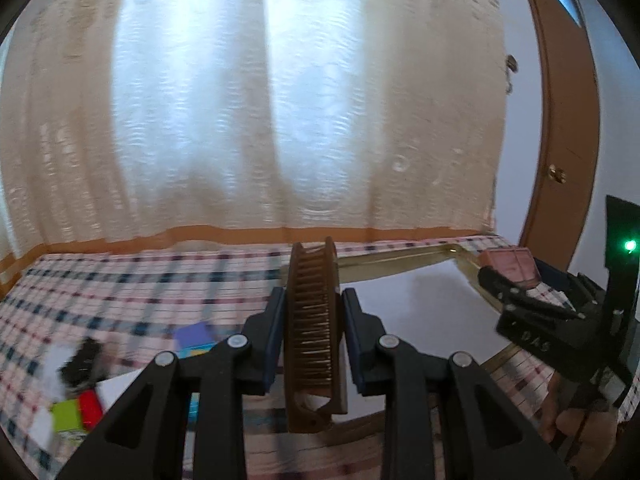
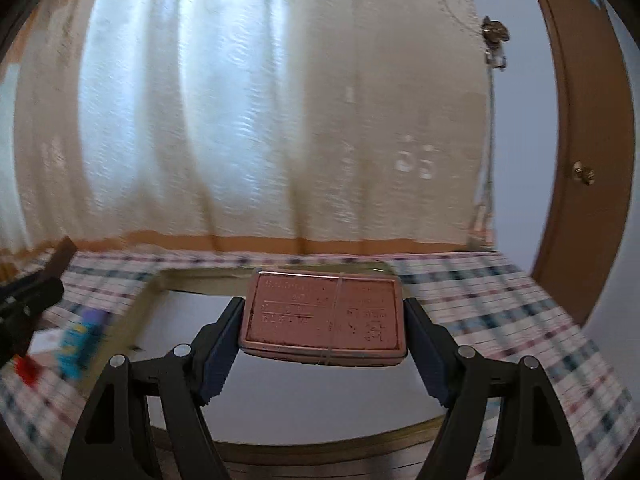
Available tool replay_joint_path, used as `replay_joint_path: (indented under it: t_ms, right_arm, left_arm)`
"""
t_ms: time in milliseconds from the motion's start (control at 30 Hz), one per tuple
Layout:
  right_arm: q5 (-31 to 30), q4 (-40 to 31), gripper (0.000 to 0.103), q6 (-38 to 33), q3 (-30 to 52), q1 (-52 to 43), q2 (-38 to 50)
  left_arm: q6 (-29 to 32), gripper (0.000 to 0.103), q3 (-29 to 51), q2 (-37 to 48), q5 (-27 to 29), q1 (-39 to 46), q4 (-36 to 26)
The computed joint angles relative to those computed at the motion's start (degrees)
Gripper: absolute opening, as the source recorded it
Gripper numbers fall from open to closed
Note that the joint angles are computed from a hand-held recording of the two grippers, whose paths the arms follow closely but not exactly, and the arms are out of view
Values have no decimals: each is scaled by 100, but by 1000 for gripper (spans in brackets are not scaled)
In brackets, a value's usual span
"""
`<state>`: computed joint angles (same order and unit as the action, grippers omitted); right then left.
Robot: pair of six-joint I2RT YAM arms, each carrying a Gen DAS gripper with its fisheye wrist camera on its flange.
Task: Organize rigid objects
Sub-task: 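Carry comb and plaque over the tin tray and release both onto the paper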
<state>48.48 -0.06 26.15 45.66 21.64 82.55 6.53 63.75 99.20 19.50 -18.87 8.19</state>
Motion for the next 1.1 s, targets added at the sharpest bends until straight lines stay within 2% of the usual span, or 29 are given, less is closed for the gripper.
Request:
replay_joint_path:
  t_ms: [267,467,1100]
  right_arm:
    - [-196,-650,79,325,125,-456,104]
    - [-425,-1138,79,631,388,-605,382]
    - [-808,-1259,79,774,477,-790,487]
  left_arm:
    - [-168,27,578,739,-445,-721,-299]
    - [-97,27,670,933,-587,-839,-368]
    - [107,27,917,1127,-812,-902,-638]
